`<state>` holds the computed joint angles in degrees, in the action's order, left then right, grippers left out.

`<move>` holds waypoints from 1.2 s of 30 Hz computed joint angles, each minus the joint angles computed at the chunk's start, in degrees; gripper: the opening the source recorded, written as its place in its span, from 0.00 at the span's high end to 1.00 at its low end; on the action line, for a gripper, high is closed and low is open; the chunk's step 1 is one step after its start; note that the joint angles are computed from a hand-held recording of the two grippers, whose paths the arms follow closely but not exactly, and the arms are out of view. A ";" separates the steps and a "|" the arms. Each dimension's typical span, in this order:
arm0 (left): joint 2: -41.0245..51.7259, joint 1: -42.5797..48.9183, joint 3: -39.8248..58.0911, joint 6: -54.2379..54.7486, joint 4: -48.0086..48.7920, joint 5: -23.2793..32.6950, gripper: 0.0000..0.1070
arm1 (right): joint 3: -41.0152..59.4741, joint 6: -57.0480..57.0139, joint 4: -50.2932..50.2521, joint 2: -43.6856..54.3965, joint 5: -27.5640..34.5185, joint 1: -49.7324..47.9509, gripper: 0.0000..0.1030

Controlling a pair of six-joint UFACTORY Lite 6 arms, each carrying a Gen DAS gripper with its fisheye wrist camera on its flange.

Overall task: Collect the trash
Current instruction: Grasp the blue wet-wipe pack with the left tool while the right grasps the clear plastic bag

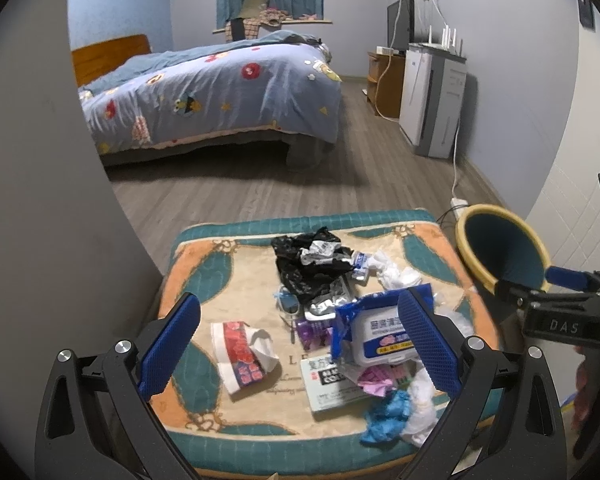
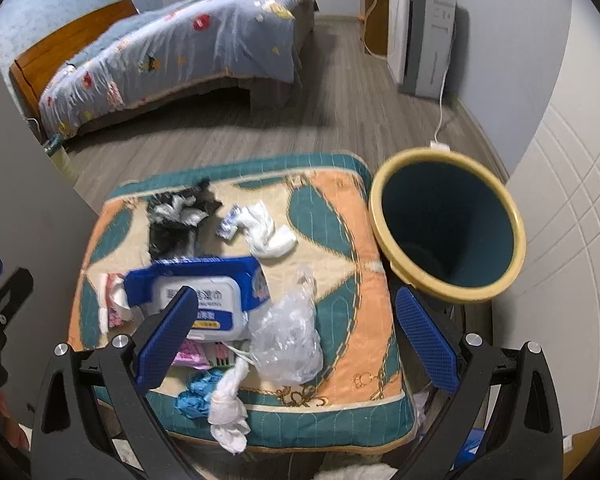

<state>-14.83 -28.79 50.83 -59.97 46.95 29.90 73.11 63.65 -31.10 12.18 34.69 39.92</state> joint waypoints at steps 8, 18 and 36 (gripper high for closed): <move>11.92 2.10 1.84 4.11 -1.84 -6.01 0.08 | -0.60 -6.72 3.80 6.04 -3.49 -3.58 0.06; 22.51 4.52 7.23 19.87 -15.82 -11.09 0.11 | 3.07 -27.55 23.96 17.55 -6.24 -5.09 0.54; 23.95 2.41 10.48 23.59 -15.85 -11.59 0.82 | 4.42 -28.08 23.99 12.37 -5.68 -6.85 0.91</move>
